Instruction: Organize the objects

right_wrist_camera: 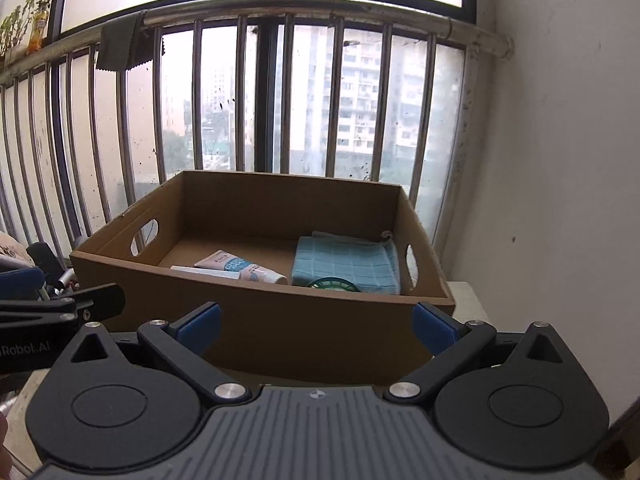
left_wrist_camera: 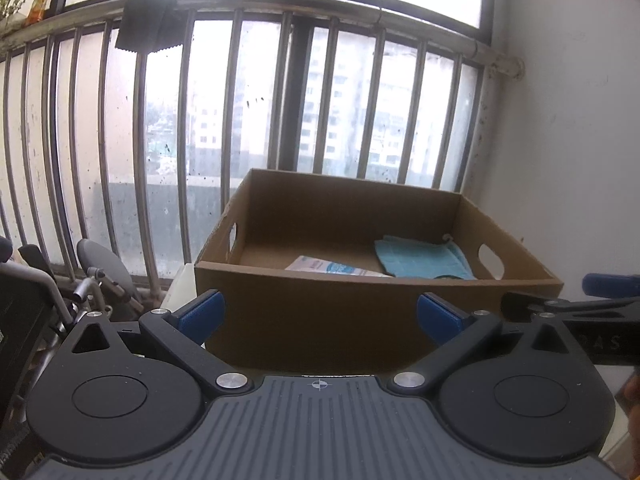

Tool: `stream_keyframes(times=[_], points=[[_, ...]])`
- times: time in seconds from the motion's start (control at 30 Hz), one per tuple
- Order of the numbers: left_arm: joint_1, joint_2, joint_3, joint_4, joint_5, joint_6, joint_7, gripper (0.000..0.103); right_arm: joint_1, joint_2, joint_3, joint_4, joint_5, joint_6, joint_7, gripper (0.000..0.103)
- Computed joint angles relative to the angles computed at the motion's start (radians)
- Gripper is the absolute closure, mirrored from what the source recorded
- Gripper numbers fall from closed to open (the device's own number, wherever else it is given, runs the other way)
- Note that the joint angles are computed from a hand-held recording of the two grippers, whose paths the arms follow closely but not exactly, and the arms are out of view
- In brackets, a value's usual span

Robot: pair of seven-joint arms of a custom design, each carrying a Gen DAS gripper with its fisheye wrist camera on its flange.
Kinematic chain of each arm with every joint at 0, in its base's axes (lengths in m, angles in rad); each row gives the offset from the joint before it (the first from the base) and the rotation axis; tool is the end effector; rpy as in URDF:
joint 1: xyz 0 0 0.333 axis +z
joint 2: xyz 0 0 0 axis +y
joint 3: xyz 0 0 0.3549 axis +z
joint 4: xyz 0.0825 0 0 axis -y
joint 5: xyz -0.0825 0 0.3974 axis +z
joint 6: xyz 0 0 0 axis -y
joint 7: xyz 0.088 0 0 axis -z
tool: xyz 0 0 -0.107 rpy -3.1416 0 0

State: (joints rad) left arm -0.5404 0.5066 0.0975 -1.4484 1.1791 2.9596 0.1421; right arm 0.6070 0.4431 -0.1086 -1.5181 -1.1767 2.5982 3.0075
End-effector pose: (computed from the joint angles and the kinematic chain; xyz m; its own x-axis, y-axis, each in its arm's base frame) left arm 0.6564 -0.3996 0.5076 -0.1921 -0.9750 0.1114 -0.4366 -0.0167 -0.8995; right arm 0.6465 0.3906 0.4989 -0.0751 -0.9961 0.0455 -0.4871 -0.0031 -0.8733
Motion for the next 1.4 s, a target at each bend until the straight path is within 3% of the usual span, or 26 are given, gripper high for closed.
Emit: stream_keyframes(times=[0.23, 0.47, 0.6, 1.4], points=[[0.011, 0.011, -0.021, 0.013, -0.072, -0.014, 0.088, 0.000, -0.014, 0.027, 0.002, 0.028, 0.082, 0.014, -0.072, 0.000], [0.016, 0.028, -0.040, 0.038, -0.171, -0.081, 0.199, 0.000, -0.009, 0.010, -0.022, 0.007, 0.068, 0.058, -0.039, 0.000], [0.020, 0.033, -0.046, 0.041, -0.229, -0.081, 0.255, 0.000, -0.009, 0.016, -0.021, 0.015, 0.069, 0.061, -0.053, 0.000], [-0.008, 0.060, -0.025, 0.100, -0.328, -0.113, 0.376, 0.000, -0.008, 0.016, -0.031, 0.030, 0.075, 0.048, -0.046, 0.000]])
